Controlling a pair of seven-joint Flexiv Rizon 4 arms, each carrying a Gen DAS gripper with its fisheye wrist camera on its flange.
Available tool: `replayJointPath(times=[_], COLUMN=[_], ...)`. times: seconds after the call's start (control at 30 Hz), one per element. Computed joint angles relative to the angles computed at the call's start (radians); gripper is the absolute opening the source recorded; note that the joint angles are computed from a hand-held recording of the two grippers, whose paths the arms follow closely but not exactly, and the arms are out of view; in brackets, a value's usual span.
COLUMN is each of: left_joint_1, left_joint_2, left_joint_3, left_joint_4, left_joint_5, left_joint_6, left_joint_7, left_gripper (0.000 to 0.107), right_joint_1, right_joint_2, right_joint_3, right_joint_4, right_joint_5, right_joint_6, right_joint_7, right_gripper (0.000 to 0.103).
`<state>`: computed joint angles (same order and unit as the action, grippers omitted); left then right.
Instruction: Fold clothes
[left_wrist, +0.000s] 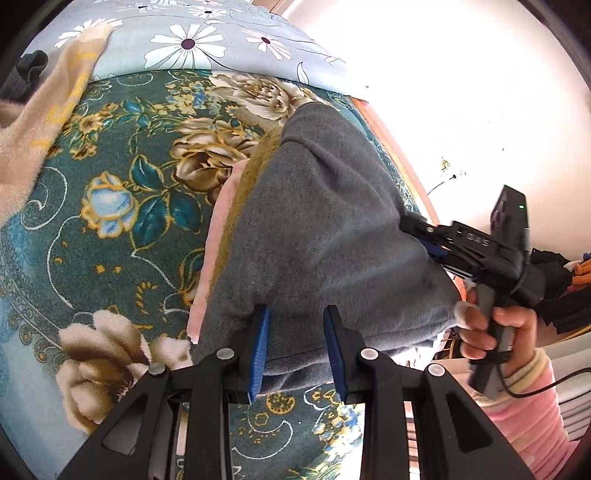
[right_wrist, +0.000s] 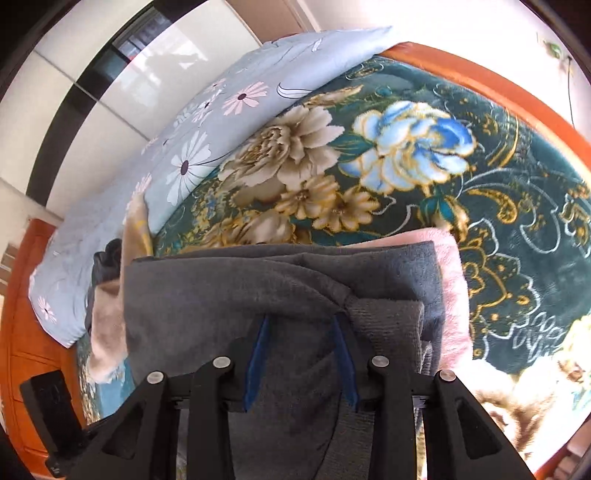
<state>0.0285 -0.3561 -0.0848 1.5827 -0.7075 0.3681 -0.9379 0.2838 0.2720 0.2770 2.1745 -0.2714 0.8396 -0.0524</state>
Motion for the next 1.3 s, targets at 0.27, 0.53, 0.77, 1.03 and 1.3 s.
replayJointPath(times=[0.27,0.53,0.77,1.03,1.3], left_joint_1=[0.015,0.009,-0.026,-0.046,-0.039], left_joint_2=[0.039,0.126,0.188,0.237,0.250], left_joint_3=[0.007,0.042,0.075,0.086,0.092], left_joint_4=[0.034,0.165,0.295,0.429,0.468], left_joint_5=[-0.040,-0.088,0.053,0.163,0.084], left_joint_6=[0.002,0.090,0.227,0.352,0.402], left_joint_7=[0.028,0.132,0.165,0.226,0.240], left_gripper=[0.030,0.030,0.031,0.036,0.070], right_joint_1=[0.008,0.145,0.251,0.281,0.300], right_joint_2=[0.017,-0.008,-0.114,-0.144,-0.168], right_joint_3=[0.079,0.168,0.153,0.127,0.112], right_joint_4=[-0.034,-0.088,-0.123,-0.078,-0.089], right_joint_5=[-0.185,-0.254,-0.226,-0.147,-0.161], right_joint_6=[-0.078,-0.208,-0.222,-0.275,-0.307], right_joint_7=[0.164,0.254,0.250,0.402,0.427], right_gripper=[0.040,0.040,0.040,0.051,0.088])
